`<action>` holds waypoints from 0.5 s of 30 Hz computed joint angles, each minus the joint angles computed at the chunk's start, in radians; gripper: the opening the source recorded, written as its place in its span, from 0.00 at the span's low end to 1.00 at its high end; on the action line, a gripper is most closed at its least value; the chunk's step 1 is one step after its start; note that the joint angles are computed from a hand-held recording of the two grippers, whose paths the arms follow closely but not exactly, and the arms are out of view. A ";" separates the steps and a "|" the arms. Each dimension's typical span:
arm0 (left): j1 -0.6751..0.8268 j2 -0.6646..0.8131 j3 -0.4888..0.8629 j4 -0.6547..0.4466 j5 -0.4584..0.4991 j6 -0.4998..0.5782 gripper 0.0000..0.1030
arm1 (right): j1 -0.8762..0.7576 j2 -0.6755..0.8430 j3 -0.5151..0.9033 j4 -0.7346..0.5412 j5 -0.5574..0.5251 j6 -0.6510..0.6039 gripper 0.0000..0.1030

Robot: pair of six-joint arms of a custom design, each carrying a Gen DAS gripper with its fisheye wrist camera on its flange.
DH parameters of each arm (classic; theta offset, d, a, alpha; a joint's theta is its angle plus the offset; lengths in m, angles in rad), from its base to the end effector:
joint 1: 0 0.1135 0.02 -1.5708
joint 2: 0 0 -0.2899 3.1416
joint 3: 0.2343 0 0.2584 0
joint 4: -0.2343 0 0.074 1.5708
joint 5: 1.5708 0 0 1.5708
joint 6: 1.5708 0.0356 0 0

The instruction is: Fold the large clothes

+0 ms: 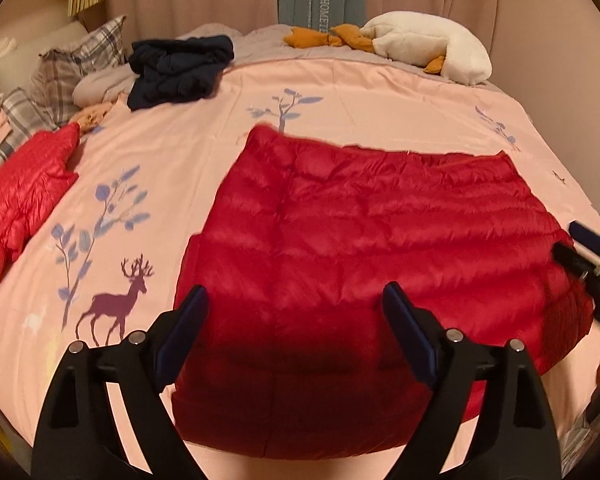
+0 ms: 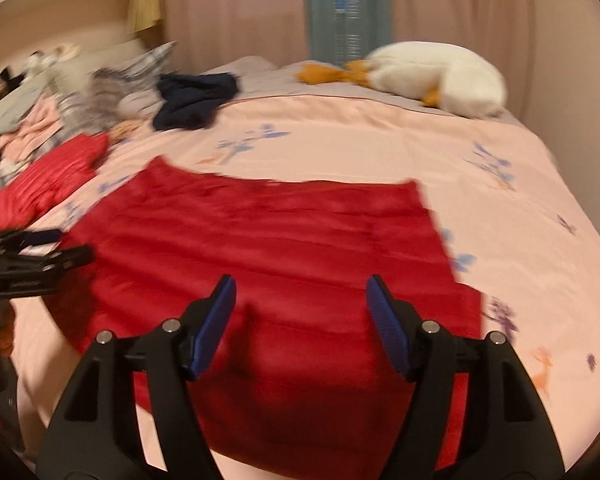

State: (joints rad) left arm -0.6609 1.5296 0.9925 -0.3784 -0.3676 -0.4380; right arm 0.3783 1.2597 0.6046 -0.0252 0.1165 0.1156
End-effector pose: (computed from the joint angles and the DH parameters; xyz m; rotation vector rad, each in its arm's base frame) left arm 0.2605 -0.1864 0.2411 0.1162 2.4014 -0.0455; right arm 0.2358 0.0893 0.2151 -0.2324 2.2371 0.1351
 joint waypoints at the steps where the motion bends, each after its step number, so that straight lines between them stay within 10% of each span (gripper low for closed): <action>1: -0.003 -0.001 0.003 0.000 -0.010 0.000 0.86 | 0.027 0.023 0.012 0.008 0.000 0.003 0.67; 15: -0.073 0.054 0.072 0.029 -0.031 0.054 0.86 | 0.086 0.121 0.076 0.046 -0.037 0.033 0.67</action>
State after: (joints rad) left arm -0.7339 1.5835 1.0643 -0.3492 -0.3982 -0.3840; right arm 0.4645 1.3812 0.6809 0.0208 0.0797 0.1485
